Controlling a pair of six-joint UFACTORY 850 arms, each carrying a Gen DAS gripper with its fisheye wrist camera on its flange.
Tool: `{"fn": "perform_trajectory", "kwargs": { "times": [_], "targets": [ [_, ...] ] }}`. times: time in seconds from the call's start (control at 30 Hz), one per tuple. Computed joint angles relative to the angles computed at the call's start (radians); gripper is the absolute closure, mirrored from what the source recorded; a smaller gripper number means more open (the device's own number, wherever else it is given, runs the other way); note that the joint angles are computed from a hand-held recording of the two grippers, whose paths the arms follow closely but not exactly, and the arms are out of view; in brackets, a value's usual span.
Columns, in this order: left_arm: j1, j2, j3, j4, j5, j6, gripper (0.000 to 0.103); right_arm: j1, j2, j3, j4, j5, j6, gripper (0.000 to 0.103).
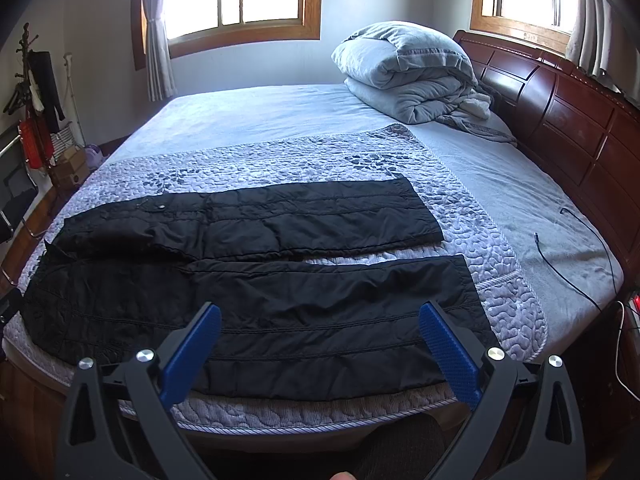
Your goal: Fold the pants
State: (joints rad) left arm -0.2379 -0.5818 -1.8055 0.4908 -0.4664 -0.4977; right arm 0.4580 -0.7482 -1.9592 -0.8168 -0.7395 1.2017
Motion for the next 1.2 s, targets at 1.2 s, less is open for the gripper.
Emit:
{"fn": "perform_trajectory", "kwargs": {
  "times": [1.2],
  "targets": [
    [-0.004,-0.038,-0.056,-0.016,-0.024,0.035,0.002,-0.008,-0.016,-0.021,0.015,-0.004,-0.017,0.003]
  ]
}}
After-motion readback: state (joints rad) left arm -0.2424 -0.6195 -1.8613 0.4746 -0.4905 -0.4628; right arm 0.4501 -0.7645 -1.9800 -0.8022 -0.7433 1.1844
